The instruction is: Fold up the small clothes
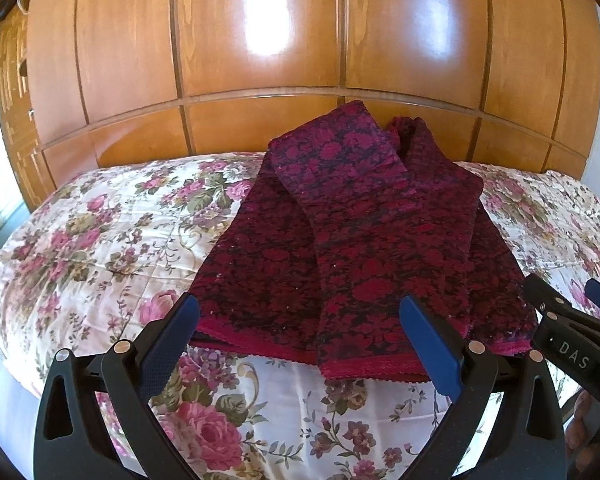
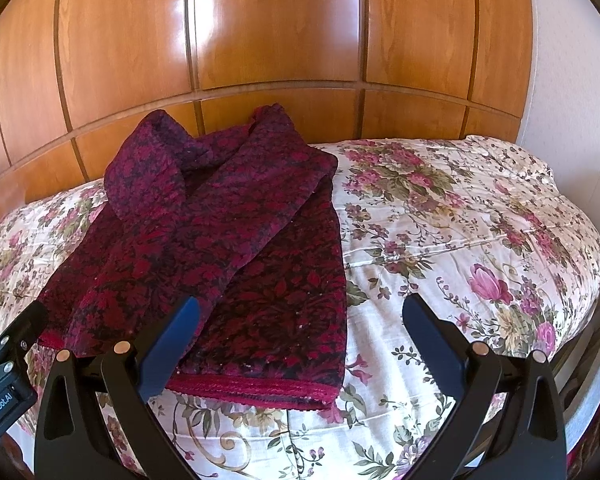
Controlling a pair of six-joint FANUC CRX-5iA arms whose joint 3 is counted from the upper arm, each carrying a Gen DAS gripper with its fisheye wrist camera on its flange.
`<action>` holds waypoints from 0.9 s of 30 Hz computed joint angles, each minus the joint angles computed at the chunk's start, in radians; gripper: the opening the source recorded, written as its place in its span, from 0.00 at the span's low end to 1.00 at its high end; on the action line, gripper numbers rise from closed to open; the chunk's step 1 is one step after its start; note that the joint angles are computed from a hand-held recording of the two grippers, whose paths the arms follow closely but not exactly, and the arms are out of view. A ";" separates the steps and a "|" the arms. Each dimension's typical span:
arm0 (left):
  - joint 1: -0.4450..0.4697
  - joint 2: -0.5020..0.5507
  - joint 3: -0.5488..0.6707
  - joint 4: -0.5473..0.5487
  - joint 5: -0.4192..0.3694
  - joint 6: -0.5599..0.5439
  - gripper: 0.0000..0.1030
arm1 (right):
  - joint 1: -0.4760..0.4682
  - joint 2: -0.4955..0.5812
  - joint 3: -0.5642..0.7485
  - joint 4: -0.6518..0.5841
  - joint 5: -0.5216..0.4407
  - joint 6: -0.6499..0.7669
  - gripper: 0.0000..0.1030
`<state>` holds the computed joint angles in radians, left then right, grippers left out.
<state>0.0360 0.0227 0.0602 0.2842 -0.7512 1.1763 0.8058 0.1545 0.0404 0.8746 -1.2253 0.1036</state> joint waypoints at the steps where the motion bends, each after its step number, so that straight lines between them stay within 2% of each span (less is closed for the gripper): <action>1: 0.000 0.000 0.000 0.003 -0.002 -0.004 0.96 | -0.001 -0.001 0.000 -0.002 -0.001 -0.001 0.98; 12: -0.017 0.014 0.001 0.019 -0.016 -0.060 0.96 | -0.033 -0.021 -0.022 -0.026 -0.015 -0.034 0.98; 17: -0.037 0.018 -0.018 0.059 -0.025 -0.174 0.95 | -0.067 -0.039 -0.039 -0.053 -0.016 -0.055 0.98; 20: -0.059 0.034 -0.013 0.044 -0.039 -0.217 0.79 | -0.100 -0.057 -0.048 -0.090 0.019 -0.050 0.98; 22: -0.069 0.055 0.004 0.031 -0.068 -0.229 0.77 | -0.118 -0.063 -0.050 -0.106 0.050 -0.040 0.98; 25: -0.082 0.068 0.007 0.011 -0.070 -0.244 0.77 | -0.148 -0.064 -0.036 -0.152 0.120 0.008 0.97; 26: -0.086 0.071 0.009 -0.005 -0.065 -0.240 0.69 | -0.160 -0.060 -0.024 -0.178 0.147 0.026 0.96; 27: -0.089 0.076 0.013 -0.017 -0.068 -0.238 0.63 | -0.172 -0.055 -0.012 -0.205 0.172 0.047 0.90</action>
